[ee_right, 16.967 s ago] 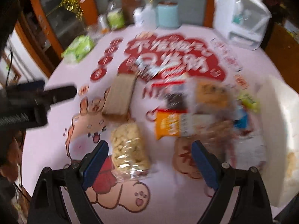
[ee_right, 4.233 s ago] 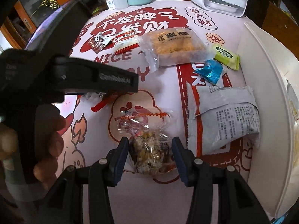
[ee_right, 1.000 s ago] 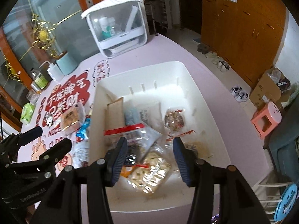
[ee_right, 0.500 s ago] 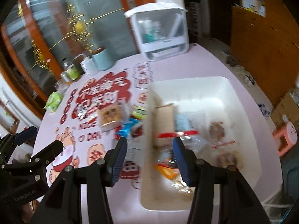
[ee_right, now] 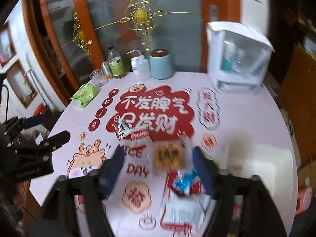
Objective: Organize snacks
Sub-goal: 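Withdraw both tools from the tray toward the Cookies packet and wafer, then grasp the chocolate wafer with left tool while right tool grasps red Cookies packet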
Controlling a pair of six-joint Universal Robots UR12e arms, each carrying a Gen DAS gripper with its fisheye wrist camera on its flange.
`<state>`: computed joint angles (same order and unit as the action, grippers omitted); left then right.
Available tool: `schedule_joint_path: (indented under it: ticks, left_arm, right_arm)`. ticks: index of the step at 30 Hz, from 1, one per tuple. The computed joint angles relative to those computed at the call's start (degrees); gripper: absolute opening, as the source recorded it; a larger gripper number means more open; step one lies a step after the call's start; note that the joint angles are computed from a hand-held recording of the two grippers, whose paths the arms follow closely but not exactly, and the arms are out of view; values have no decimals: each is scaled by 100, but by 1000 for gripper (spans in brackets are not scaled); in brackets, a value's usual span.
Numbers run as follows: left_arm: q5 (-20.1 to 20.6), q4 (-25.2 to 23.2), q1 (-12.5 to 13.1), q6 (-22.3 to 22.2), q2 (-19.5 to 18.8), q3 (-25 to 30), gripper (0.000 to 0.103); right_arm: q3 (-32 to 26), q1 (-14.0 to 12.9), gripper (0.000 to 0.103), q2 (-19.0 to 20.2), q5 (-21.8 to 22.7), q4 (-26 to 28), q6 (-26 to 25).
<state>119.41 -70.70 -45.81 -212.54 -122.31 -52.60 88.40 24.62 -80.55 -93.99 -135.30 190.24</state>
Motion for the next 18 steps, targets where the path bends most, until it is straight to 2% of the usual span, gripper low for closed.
schedule_joint_path:
  ticks: [4,7,10,13,18]
  left_arm:
    - [-351,-51,370,-80,-41,-23,86]
    - [-786,-67,650,-151,-199,42,86]
    - [-1040,-162,821,-172,-419,189,86]
    - [-1543,-237,1009,-205,-682,352,86]
    - [-1732,-251,1140,-228,-1011,530,86]
  right_arm:
    - [-547,-38,78,576,197,402,-186]
    - [-889,-45,78,1012,226,709,-360]
    - [-1177,-65,78,1397,385,1120,-412]
    - [-1373,-79,78,1692,608,1469,-381]
    - [-1549,-35,78,1978,712,1782,-390]
